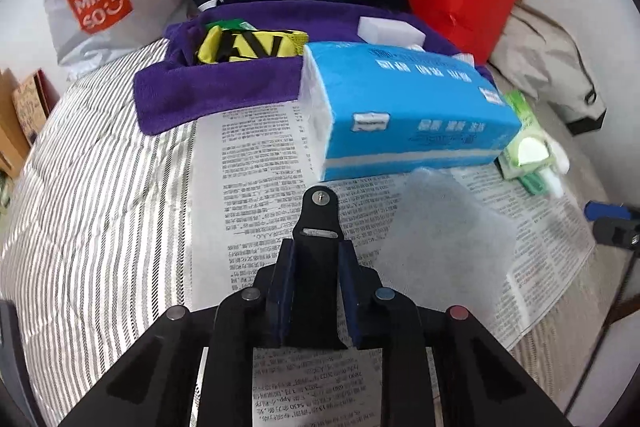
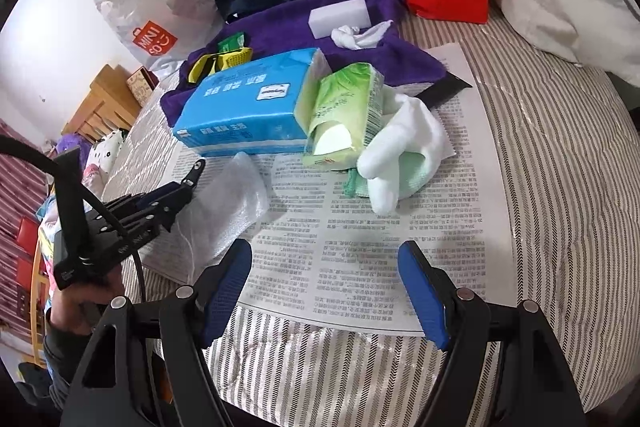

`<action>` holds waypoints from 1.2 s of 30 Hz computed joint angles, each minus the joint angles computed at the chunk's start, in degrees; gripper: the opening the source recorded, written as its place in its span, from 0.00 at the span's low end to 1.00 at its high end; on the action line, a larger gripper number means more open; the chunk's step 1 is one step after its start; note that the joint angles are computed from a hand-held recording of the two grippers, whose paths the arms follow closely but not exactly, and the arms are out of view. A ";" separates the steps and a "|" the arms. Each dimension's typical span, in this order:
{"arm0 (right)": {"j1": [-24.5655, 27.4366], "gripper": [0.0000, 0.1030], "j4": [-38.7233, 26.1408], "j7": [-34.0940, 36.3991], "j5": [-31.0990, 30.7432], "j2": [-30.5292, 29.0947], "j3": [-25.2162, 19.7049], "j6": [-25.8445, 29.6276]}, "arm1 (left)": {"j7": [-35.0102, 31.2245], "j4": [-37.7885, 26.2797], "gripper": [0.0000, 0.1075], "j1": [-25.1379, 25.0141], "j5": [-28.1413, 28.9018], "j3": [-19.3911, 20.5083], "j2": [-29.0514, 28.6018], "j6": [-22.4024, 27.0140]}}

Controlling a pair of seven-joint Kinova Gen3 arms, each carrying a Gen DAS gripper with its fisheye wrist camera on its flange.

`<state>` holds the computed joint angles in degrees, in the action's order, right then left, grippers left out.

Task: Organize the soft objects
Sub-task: 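Close the left tool on the black strap and lift it, then grasp the green tissue pack with the right tool while the left tool holds the strap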

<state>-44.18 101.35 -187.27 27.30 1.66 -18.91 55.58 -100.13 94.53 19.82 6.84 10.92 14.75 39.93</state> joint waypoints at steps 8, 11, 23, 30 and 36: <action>0.97 0.73 -0.06 0.44 0.83 -0.74 0.24 1.61 | -1.04 0.56 0.19 -2.14 2.54 -0.22 -2.05 0.19; 1.85 0.73 0.04 1.17 1.31 -0.95 0.59 1.65 | -1.75 0.80 0.19 -3.02 3.47 -0.40 -2.76 0.48; 4.82 0.73 -0.72 7.18 4.31 0.58 2.68 -2.46 | -0.98 -0.10 0.19 -4.54 3.88 -1.27 -2.55 1.43; 3.14 0.72 -7.15 17.21 3.83 7.27 4.86 1.76 | -2.39 -0.78 0.19 -5.81 5.83 -0.97 -1.66 2.49; -0.24 0.72 -12.62 23.31 3.96 13.67 7.81 7.87 | -3.18 -1.01 0.19 -6.61 7.30 -1.01 -1.24 2.85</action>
<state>-44.43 88.73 -163.96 31.26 15.33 -11.11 63.45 -103.31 93.52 13.22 14.14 9.91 13.51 42.79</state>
